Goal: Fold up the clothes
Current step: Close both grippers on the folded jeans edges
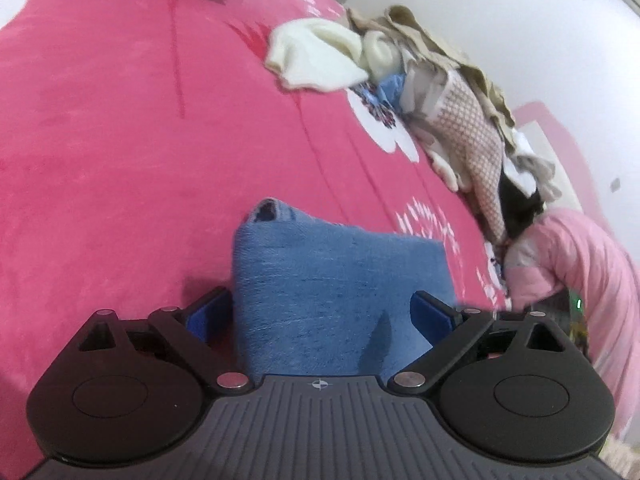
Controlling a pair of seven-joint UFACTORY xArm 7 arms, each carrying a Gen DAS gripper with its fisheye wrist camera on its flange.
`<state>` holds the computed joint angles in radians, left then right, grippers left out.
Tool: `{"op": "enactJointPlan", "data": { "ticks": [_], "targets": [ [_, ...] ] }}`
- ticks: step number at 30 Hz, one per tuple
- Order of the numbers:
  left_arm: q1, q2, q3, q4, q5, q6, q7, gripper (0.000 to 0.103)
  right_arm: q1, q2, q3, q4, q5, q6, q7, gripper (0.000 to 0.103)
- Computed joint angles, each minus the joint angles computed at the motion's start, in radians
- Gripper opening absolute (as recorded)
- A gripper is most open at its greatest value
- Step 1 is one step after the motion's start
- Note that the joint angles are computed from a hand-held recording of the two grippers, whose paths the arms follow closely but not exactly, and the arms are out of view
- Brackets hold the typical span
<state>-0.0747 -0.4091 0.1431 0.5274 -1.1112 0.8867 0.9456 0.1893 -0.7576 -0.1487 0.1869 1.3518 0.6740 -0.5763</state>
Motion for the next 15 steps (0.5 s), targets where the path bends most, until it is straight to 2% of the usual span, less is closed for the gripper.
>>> {"op": "enactJointPlan", "data": {
  "ticks": [4, 7, 10, 13, 15],
  "targets": [
    [0.010, -0.046, 0.014, -0.025, 0.084, 0.055, 0.035, 0.098, -0.001, 0.002, -0.003, -0.003, 0.013, 0.010, -0.056, 0.049],
    [0.020, -0.083, 0.027, -0.038, 0.164, 0.113, 0.054, 0.098, -0.034, -0.083, -0.024, -0.051, -0.078, 0.072, -0.019, 0.049],
    [0.016, -0.086, 0.028, -0.038, 0.191, 0.122, 0.068, 0.098, -0.058, -0.145, -0.074, -0.084, -0.164, 0.154, 0.011, 0.049],
    [0.006, -0.036, 0.033, -0.008, 0.151, 0.134, 0.045, 0.102, -0.035, -0.095, -0.107, -0.068, -0.097, 0.143, -0.029, 0.050],
    [0.009, -0.023, 0.024, 0.002, 0.145, 0.136, 0.035, 0.102, -0.015, -0.040, -0.110, -0.049, -0.003, 0.126, -0.084, 0.049]
  ]
}}
